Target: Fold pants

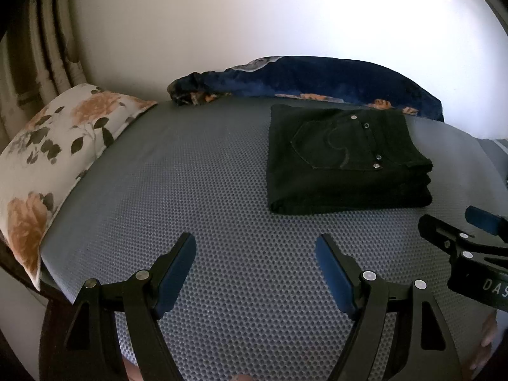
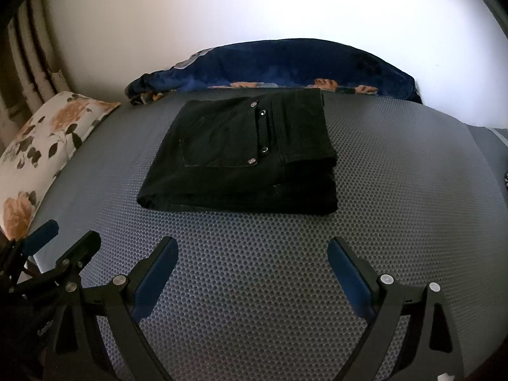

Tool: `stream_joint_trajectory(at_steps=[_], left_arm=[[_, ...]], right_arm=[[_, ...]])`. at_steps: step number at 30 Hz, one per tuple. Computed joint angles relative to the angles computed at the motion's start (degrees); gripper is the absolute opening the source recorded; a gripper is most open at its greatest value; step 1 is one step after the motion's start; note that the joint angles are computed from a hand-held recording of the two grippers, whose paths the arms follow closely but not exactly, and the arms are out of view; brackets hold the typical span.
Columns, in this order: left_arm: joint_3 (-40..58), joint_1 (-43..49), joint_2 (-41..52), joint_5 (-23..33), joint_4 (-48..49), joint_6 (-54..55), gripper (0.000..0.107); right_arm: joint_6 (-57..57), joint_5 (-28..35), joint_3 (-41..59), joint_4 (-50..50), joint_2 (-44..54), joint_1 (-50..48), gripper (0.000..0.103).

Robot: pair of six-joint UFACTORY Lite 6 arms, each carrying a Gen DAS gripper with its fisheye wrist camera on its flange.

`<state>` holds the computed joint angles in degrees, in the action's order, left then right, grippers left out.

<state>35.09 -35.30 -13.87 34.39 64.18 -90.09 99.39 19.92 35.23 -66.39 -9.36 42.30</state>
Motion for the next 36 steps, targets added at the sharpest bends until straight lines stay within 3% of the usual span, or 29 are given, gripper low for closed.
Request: stream_joint_trajectory(at_steps=[21,36], left_arm=[[0.01,-2.56,-0.22,3.2,-0.15,-1.38,0.078],[-0.57,-1.47,-0.11,2.25,-0.71,-1.4,0.078]], right_arm=[[1.24,-2.68,-1.11,0.05,-0.32,-1.61,0.094],[1.61,-3.05,-0.73,0.19,1.02,-1.32,0.094]])
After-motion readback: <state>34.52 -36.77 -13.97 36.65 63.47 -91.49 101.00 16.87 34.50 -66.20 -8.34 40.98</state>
